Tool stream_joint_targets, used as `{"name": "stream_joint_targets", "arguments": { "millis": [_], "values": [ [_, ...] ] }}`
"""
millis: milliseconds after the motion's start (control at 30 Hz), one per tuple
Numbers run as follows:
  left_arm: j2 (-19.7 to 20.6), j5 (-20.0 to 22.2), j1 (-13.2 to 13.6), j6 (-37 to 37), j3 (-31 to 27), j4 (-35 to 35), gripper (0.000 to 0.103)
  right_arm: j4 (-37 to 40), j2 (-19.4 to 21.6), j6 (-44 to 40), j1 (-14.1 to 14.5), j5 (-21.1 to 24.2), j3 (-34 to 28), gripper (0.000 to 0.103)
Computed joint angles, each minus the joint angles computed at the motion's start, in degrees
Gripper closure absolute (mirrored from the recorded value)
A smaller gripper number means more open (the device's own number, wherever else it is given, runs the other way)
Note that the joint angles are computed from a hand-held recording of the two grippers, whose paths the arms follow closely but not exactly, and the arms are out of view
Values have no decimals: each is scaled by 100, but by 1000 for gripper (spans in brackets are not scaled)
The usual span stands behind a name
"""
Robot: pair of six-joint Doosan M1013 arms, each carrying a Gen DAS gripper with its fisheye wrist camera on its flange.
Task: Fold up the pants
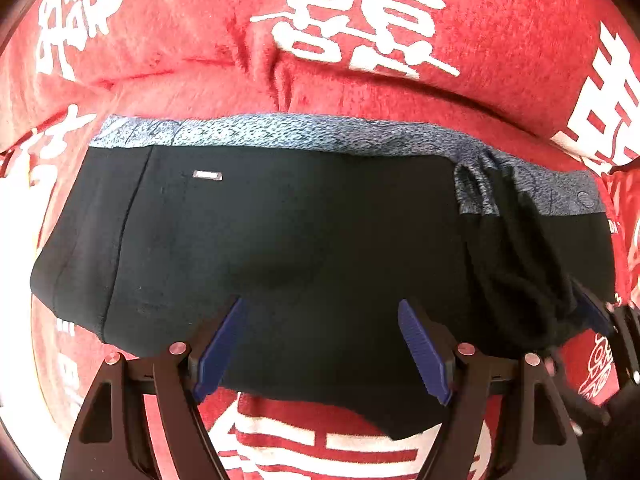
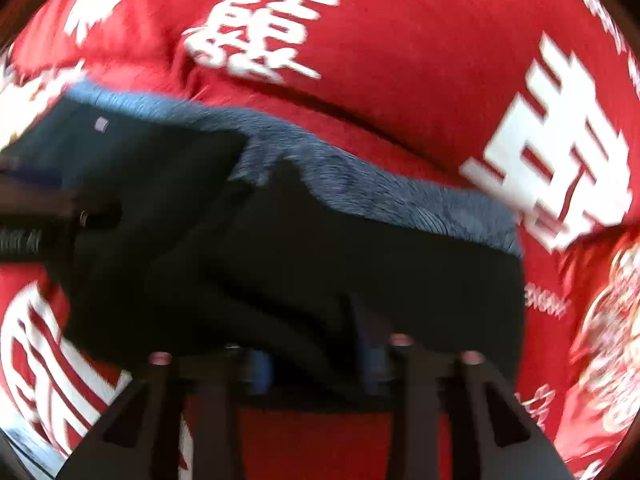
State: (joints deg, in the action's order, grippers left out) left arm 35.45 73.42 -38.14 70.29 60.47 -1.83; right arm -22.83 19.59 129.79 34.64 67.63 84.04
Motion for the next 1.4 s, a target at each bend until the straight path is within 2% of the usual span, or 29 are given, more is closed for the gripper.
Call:
{"name": "stream_joint_targets", "arguments": {
  "millis": [100, 200, 267, 333, 467, 600, 633, 700, 733, 767, 800, 900, 967, 1067, 1133, 1200, 1233, 1300, 1400],
  "values": [
    [-1, -25, 57, 101, -49, -357, 24, 566, -291, -113, -109, -404, 123, 45],
    [66, -27, 94, 357, -237, -961, 24, 2384, -832, 210, -648, -1651, 721, 45],
    [177, 52, 85, 618, -435, -1363, 24, 3627, -1172, 700, -1058, -2428, 1331, 45],
    [359, 271, 43, 869, -711, -1721, 24, 4275, -1329, 909, -1293, -2878, 1708, 45],
    [657, 656, -96, 1123, -1140, -1896, 24, 5148, -1503, 830, -1484, -3530, 2170, 45],
    [684, 728, -215, 1128, -1233, -1901, 25, 5807, -1565, 793, -1540, -4071, 2459, 46],
    [708, 709, -219, 1118, -1251, -1958, 26, 6112, -1570, 753, -1561, -4284, 2570, 46],
    [799, 761, -226, 1158, -1348, -2015, 55, 6842, -1564, 396, -1640, -4543, 2723, 50],
    [868, 858, -236, 1166, -1432, -2033, 59, 7410, -1558, 82, -1667, -4703, 2821, 55],
    [902, 895, -254, 1146, -1471, -1977, 62, 7987, -1538, -239, -1694, -4798, 2903, 76],
    [910, 891, -273, 1136, -1479, -1902, 65, 8264, -1516, -390, -1709, -4798, 2933, 98],
    [791, 774, -271, 1177, -1369, -1867, 65, 8304, -1508, -585, -1737, -4691, 2876, 98],
    [636, 658, -265, 1283, -1195, -1846, 65, 7738, -1541, -527, -1737, -4448, 2698, 98],
    [424, 520, -300, 1344, -891, -1549, 65, 7294, -1538, -413, -1718, -4064, 2515, 98],
    [389, 558, -323, 1236, -740, -1371, 65, 6822, -1437, -83, -1669, -3762, 2395, 98],
    [344, 417, -327, 1117, -553, -1311, 65, 6645, -1321, 53, -1630, -3606, 2338, 98],
    [302, 277, -335, 1055, -449, -1268, 63, 6387, -1240, 122, -1597, -3468, 2277, 98],
    [250, 168, -398, 913, -379, -905, 44, 6148, -1177, 116, -1558, -3454, 2216, 99],
    [215, 167, -365, 776, -353, -957, 42, 5775, -1107, 33, -1567, -3025, 1968, 97]
  ]
}}
